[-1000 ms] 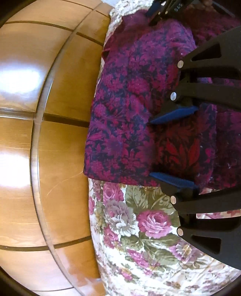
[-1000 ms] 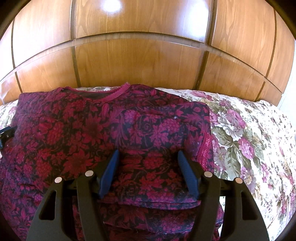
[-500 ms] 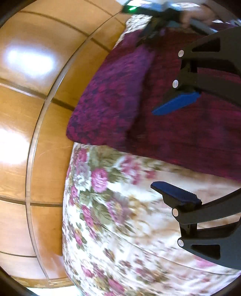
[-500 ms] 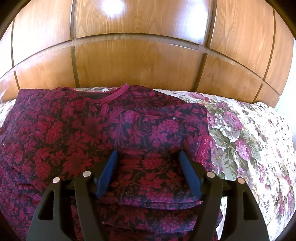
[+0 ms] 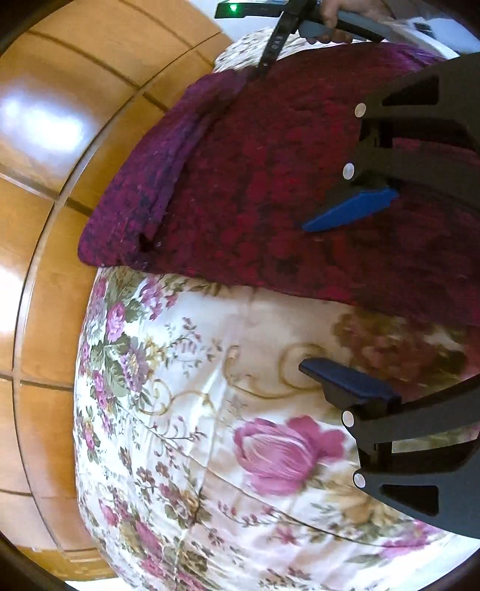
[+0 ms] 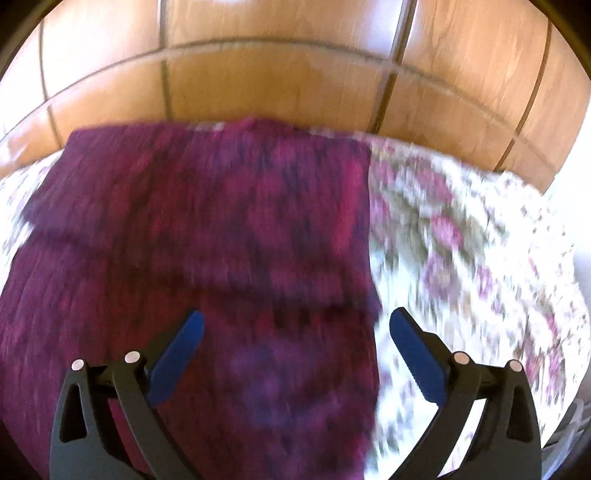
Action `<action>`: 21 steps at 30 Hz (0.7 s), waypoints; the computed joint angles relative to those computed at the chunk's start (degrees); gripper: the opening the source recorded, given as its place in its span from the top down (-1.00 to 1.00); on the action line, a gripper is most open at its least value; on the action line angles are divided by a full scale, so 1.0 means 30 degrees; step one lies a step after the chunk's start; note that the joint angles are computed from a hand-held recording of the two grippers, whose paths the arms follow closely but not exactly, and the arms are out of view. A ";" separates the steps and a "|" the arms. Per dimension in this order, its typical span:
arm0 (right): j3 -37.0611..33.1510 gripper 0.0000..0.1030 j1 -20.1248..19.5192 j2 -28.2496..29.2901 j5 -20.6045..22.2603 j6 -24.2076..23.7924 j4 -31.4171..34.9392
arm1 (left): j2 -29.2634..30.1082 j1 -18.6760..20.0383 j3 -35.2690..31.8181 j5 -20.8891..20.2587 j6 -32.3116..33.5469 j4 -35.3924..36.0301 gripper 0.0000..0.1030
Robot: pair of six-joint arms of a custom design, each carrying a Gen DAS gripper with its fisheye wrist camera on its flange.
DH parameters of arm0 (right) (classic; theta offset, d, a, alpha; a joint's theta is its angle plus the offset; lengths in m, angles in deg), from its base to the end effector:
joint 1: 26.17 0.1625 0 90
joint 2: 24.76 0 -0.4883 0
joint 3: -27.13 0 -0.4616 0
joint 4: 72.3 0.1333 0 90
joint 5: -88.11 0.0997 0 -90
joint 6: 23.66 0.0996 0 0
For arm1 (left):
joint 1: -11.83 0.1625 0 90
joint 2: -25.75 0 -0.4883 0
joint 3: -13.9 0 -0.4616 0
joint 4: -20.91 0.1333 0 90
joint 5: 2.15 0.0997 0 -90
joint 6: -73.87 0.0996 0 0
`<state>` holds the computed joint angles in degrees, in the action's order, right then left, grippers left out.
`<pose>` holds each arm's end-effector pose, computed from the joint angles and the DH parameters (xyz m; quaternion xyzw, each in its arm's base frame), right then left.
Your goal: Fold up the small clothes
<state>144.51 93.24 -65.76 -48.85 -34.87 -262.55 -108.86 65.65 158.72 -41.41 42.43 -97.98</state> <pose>0.3453 -0.4894 0.0124 0.2342 -0.8702 0.2489 0.3549 0.0364 -0.3066 0.4005 -0.0326 0.8937 -0.3571 0.2697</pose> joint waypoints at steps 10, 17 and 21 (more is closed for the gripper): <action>0.4962 -0.86 -0.0791 -0.3256 0.4195 0.3172 0.0901 | -0.3482 -0.2869 -0.0221 -0.1587 -0.2880 0.6772 -0.20; 0.6737 -0.22 -0.0472 -0.5176 0.6124 0.5145 0.3060 | -0.5241 -0.5973 -0.0781 -0.2534 -0.5671 1.3108 0.15; 0.7113 0.03 -0.0250 -0.5810 0.7326 0.5661 0.5880 | -0.5870 -0.6770 -0.1158 -0.3469 -0.6349 1.4341 0.59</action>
<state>165.85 92.50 -83.19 -26.87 -17.88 -244.91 -126.47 45.34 155.25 -51.82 23.38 -54.96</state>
